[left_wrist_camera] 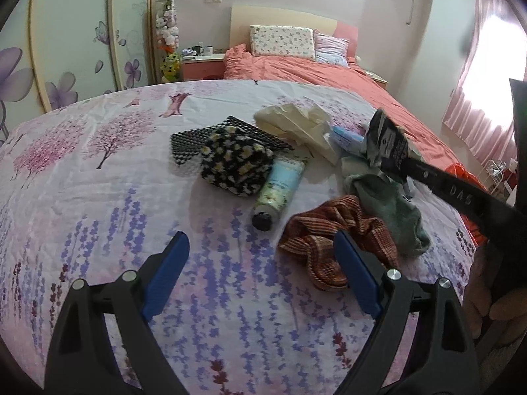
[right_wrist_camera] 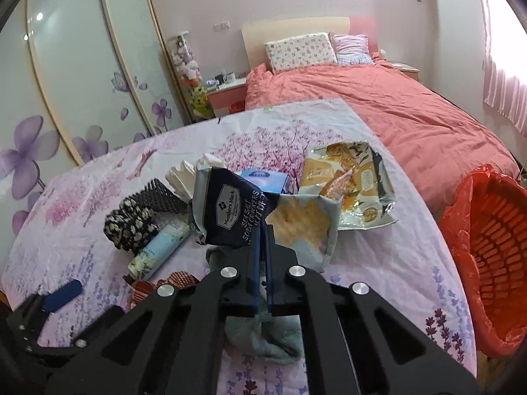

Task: Collect trash
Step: 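Grasp the blue snack bag with the right tool, then grasp the plaid scrunchie with the left tool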

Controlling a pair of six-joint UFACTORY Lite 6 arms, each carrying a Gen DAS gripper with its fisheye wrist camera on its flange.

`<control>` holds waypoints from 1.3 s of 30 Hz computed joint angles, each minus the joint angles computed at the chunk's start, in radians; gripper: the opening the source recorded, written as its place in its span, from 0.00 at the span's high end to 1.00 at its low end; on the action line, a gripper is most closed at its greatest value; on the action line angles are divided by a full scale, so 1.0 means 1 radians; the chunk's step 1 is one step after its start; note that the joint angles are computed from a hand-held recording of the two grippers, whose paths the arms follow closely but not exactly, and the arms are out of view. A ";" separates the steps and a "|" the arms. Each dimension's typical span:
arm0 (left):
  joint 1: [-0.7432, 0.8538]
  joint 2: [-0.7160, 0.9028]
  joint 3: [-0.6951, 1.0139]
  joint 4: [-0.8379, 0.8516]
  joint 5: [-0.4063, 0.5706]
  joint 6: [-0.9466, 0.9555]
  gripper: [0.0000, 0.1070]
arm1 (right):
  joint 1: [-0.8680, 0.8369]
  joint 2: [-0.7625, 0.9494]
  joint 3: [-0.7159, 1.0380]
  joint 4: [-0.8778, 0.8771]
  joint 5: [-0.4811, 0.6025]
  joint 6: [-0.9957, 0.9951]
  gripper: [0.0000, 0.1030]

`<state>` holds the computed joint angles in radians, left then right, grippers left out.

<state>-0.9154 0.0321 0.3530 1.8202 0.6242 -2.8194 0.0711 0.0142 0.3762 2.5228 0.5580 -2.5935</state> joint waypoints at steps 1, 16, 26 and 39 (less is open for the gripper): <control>-0.004 0.010 0.010 0.002 -0.002 -0.002 0.19 | -0.012 -0.015 -0.006 -0.021 0.001 0.016 0.98; -0.026 0.304 0.268 0.073 -0.083 -0.031 0.25 | -0.075 -0.062 -0.026 -0.068 0.012 0.037 0.98; 0.052 0.220 0.173 0.232 -0.110 -0.200 0.40 | -0.107 -0.059 -0.029 -0.100 0.022 0.050 0.97; 0.027 0.199 0.176 0.209 -0.095 -0.155 0.75 | -0.155 -0.119 -0.064 -0.193 0.034 0.110 0.97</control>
<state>-0.8882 0.2314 0.5295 2.0288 0.5288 -2.9742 -0.0840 -0.1049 0.3117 2.3298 0.5925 -2.4838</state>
